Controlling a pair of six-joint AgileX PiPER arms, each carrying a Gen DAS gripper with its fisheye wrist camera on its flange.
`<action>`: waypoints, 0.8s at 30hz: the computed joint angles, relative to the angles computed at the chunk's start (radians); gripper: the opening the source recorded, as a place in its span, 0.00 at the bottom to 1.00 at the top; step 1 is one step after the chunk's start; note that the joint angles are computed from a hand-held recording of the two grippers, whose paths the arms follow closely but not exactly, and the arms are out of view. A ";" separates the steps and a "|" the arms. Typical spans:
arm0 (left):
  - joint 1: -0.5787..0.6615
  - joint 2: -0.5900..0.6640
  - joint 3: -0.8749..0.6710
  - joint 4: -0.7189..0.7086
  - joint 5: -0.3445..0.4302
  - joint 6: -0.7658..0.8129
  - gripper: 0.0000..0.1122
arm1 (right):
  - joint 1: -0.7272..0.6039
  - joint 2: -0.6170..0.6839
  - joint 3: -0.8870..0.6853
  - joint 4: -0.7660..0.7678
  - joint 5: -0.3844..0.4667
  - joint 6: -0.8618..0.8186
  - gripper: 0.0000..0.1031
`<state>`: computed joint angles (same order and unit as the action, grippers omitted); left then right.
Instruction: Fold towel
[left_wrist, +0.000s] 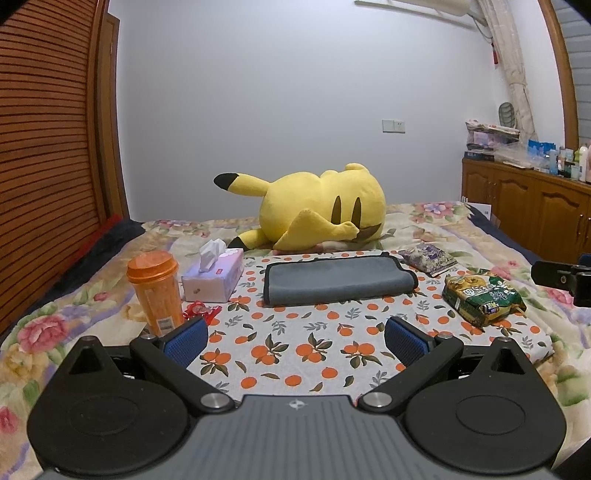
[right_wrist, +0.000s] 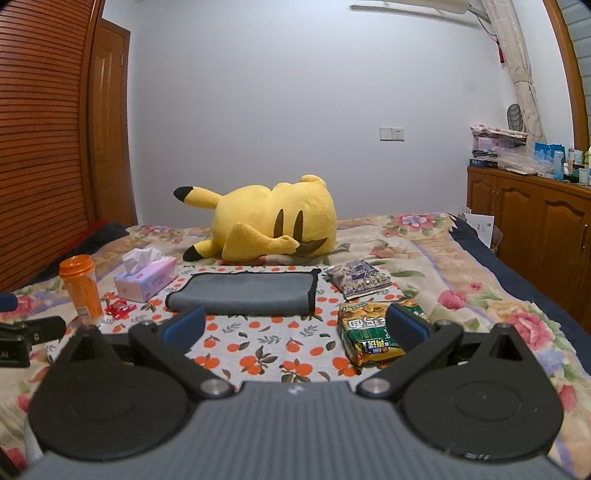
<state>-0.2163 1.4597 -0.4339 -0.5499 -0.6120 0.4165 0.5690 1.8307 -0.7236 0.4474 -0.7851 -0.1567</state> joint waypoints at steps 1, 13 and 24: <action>0.000 0.000 0.000 -0.001 -0.001 0.002 0.92 | 0.001 0.000 -0.001 0.002 0.000 -0.001 1.00; 0.006 0.002 -0.001 0.009 0.000 -0.004 0.92 | 0.004 0.001 -0.002 0.006 0.001 -0.003 1.00; 0.007 0.003 -0.002 0.008 0.001 -0.003 0.92 | 0.003 0.000 -0.002 0.006 0.001 -0.004 1.00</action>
<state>-0.2090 1.4626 -0.4360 -0.5414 -0.6108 0.4132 0.5723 1.8307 -0.7259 0.4535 -0.7837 -0.1609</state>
